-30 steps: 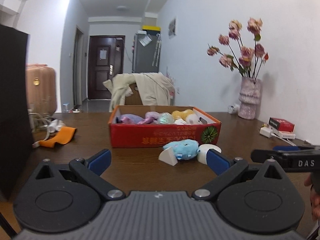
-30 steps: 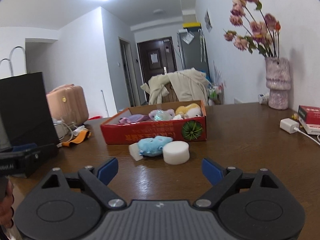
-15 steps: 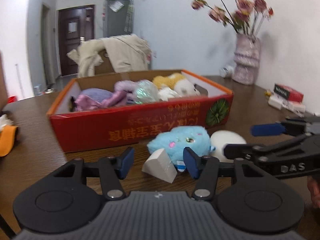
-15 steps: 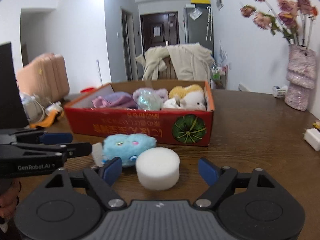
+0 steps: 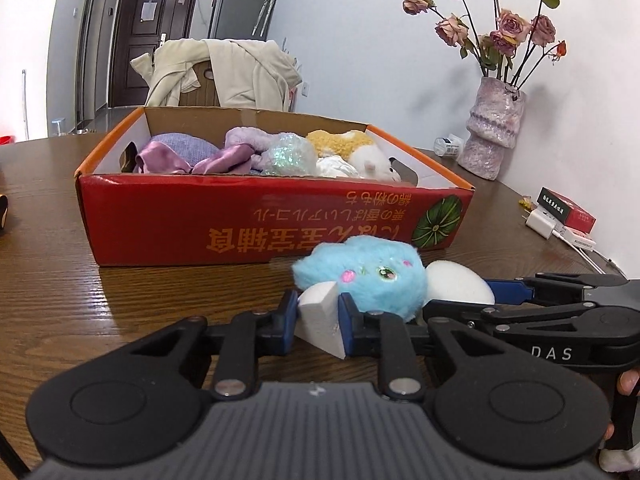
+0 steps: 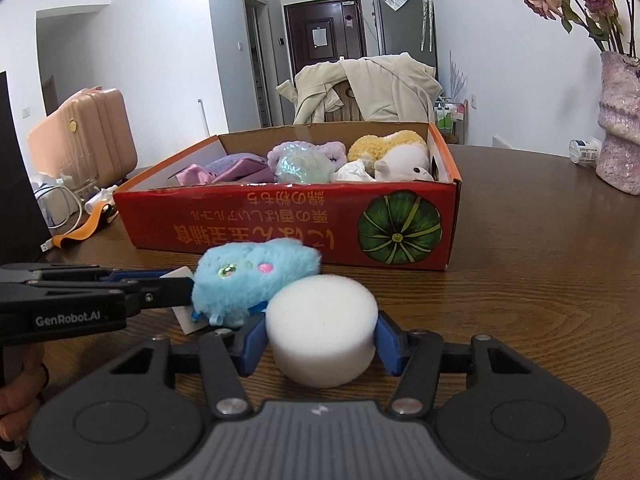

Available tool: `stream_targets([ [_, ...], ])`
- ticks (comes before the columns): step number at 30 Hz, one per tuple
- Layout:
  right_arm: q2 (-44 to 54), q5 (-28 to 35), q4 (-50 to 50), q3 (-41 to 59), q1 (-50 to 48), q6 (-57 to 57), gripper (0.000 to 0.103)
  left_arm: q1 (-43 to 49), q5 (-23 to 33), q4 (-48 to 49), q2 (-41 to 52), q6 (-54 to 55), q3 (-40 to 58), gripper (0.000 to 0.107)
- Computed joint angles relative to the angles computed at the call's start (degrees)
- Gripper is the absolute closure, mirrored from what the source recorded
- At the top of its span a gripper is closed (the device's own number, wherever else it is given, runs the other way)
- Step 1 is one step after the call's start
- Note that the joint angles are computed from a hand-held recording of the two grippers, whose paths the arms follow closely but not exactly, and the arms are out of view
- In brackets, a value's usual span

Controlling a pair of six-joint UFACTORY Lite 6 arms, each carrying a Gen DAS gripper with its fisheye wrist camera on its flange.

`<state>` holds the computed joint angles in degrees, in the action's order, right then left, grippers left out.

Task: Organize soft objects
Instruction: 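Close the left gripper on the white triangular block while the right gripper grasps the white round sponge, then carry the triangular block and round sponge into the box with both grippers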

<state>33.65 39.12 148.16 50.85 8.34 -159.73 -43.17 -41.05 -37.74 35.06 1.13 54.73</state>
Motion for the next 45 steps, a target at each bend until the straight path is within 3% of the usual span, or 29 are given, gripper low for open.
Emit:
stream_targets([
  [7, -2.9, 1.8, 4.0, -3.9, -0.7, -2.4, 0.049, -6.3, -2.5, -12.5, -6.8, 8.1, -5.5, 0.086],
  [15, -28.1, 7.7, -0.2, -29.9, -4.6, 1.3, 0.049, -30.8, -17.5, -39.5, -27.0, 10.2, -23.5, 0.086],
  [22, -57.2, 0.2, -7.1, -44.4, 1.0, 8.6, 0.048, -43.1, -27.0, -51.9, -33.0, 15.0, -25.6, 0.086],
  [28, -66.3, -6.7, -3.4, -46.7, 7.3, 9.5, 0.048, -46.5, -30.3, -54.7, -35.3, 14.4, -27.5, 0.086],
  [32, -62.4, -6.4, 2.1, -43.9, 9.8, 5.2, 0.048, -42.2, -28.6, -51.9, -38.7, 15.8, -29.6, 0.085],
  [35, -55.6, -4.1, 4.4, -37.8, 11.4, 1.8, 0.048, -33.2, -25.0, -45.7, -43.4, 22.6, -30.2, 0.085],
  [38, -43.7, -1.6, -0.6, -25.6, 10.8, 5.7, 0.048, -17.5, -15.3, -33.5, -46.6, 27.1, -28.6, 0.084],
  [41, -30.1, -2.4, 0.1, -10.8, 12.8, 6.1, 0.048, -0.8, -3.3, -19.9, -41.3, 22.0, -21.7, 0.084],
  [45, -11.4, -8.1, 1.3, 11.2, 15.4, 8.3, 0.048, 12.0, 3.8, -9.4, -27.7, 16.6, -8.6, 0.084],
])
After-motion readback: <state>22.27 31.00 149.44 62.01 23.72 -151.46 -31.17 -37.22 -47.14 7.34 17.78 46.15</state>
